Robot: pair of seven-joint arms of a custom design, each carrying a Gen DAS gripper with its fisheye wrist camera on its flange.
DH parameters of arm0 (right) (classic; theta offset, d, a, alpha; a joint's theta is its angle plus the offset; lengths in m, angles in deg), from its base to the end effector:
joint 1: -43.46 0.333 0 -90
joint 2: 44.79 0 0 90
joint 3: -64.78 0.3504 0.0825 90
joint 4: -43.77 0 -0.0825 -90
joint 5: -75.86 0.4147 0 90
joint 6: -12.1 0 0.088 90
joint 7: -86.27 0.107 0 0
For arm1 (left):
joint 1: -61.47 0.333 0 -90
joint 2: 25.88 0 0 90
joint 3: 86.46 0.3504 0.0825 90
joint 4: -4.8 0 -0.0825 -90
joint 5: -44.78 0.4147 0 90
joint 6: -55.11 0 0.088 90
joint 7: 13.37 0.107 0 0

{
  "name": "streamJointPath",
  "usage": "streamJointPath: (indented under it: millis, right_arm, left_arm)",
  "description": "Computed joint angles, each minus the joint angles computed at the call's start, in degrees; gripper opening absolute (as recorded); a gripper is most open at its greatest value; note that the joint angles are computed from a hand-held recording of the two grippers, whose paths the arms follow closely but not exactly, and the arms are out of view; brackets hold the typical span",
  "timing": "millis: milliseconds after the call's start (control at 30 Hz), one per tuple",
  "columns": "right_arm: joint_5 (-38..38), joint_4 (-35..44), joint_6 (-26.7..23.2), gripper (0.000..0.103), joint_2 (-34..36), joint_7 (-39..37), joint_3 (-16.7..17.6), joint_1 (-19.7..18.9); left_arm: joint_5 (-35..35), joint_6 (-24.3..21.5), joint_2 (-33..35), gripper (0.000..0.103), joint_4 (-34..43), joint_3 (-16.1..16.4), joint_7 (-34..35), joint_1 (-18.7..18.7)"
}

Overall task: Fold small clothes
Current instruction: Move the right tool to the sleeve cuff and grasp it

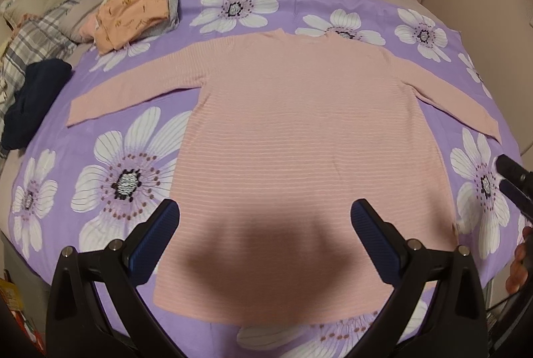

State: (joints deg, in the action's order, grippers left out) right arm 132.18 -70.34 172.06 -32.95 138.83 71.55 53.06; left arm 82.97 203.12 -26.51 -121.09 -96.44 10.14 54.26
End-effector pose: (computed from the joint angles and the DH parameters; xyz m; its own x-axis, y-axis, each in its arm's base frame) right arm 0.6426 0.1448 0.4262 0.2216 -0.8787 -0.4229 -0.8122 0.0736 -0.5787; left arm 0.5557 -0.1838 0.4443 0.3453 -0.9384 0.0157 -0.7751 -0.2946 -0.5589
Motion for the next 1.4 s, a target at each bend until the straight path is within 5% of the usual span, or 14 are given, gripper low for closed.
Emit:
streamJointPath:
  millis: [500,733,1000,1200,1267,1400]
  right_arm:
    - [11.90,13.18,1.05,0.102,14.18,8.97,-0.79,-11.20]
    - [16.54,24.39,3.16,0.101,23.17,8.05,3.71,-15.95]
    - [18.69,34.75,4.47,0.060,30.89,10.25,7.03,-18.91]
    - [6.35,36.77,5.62,0.012,32.77,21.79,2.57,-15.62]
    - [2.42,36.62,5.99,0.009,32.73,25.56,1.23,-14.73]
    - [-1.83,34.48,10.95,0.008,30.43,22.09,3.88,-15.47]
  left_arm:
    - [-8.04,5.82,10.12,0.103,7.58,2.71,5.28,1.11]
    - [-8.28,3.53,14.09,0.103,12.87,3.61,7.10,0.37]
    - [-9.60,2.45,17.46,0.103,17.34,4.05,9.46,-0.14]
    - [-10.40,1.31,18.19,0.103,18.29,4.42,10.02,-0.30]
    - [-10.13,1.20,17.89,0.103,17.91,4.70,9.67,-0.35]
    - [-8.89,0.46,16.74,0.103,16.71,5.30,8.20,-0.24]
